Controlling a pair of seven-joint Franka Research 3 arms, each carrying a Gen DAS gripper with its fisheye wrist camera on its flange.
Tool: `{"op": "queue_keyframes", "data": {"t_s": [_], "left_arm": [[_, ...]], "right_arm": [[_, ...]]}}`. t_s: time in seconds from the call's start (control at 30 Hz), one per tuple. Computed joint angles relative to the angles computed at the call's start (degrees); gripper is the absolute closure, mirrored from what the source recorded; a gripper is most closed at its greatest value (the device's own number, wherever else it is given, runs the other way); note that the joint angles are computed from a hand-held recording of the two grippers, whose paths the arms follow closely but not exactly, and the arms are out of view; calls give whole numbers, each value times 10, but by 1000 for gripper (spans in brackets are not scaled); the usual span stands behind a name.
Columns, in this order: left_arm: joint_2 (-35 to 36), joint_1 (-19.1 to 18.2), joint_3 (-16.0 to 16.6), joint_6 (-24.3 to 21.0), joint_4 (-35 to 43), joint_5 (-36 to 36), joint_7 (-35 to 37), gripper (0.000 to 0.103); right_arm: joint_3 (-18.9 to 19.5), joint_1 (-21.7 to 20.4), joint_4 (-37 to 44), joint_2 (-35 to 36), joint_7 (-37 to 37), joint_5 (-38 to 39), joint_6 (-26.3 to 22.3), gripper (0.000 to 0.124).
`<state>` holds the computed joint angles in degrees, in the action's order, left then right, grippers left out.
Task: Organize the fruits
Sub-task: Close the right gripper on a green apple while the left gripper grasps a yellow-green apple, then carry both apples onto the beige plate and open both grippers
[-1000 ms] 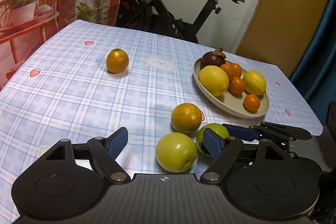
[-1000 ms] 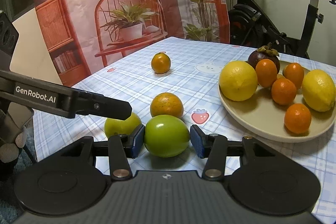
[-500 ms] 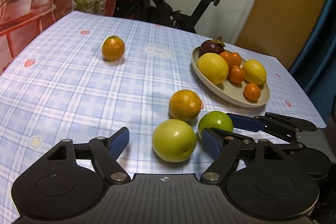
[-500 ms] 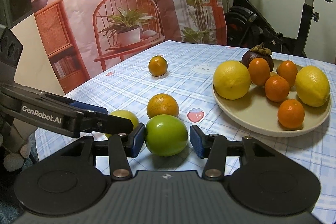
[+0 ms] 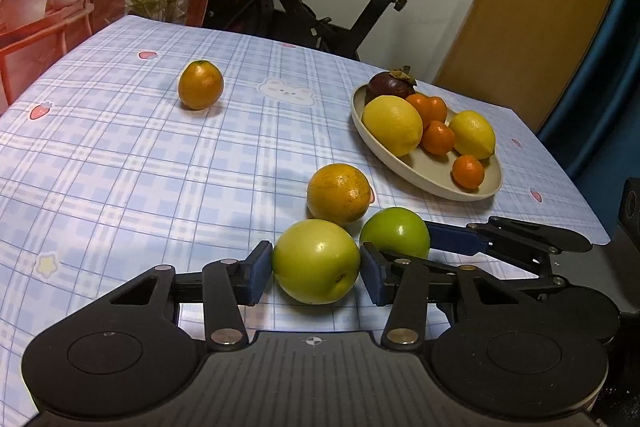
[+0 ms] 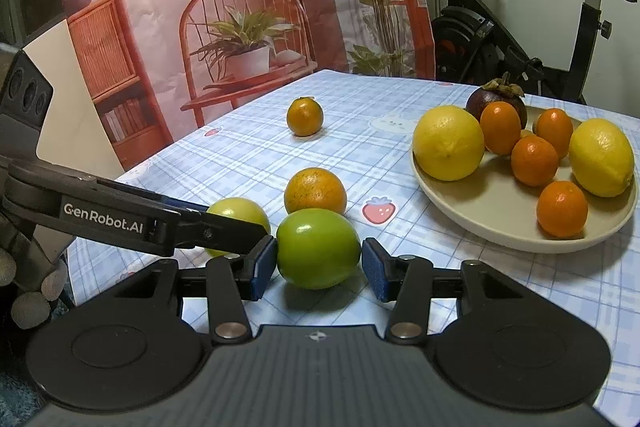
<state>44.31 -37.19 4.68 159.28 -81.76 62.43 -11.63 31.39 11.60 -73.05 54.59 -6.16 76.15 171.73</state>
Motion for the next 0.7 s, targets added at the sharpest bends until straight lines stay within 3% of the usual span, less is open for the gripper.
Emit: {"op": "queue_keyframes", "data": {"t_s": [0.7], "left_arm": [[-3, -4, -2, -19, 1, 8, -3, 53]], "right_arm": [[15, -8, 1, 6, 9, -17, 13, 74]]}}
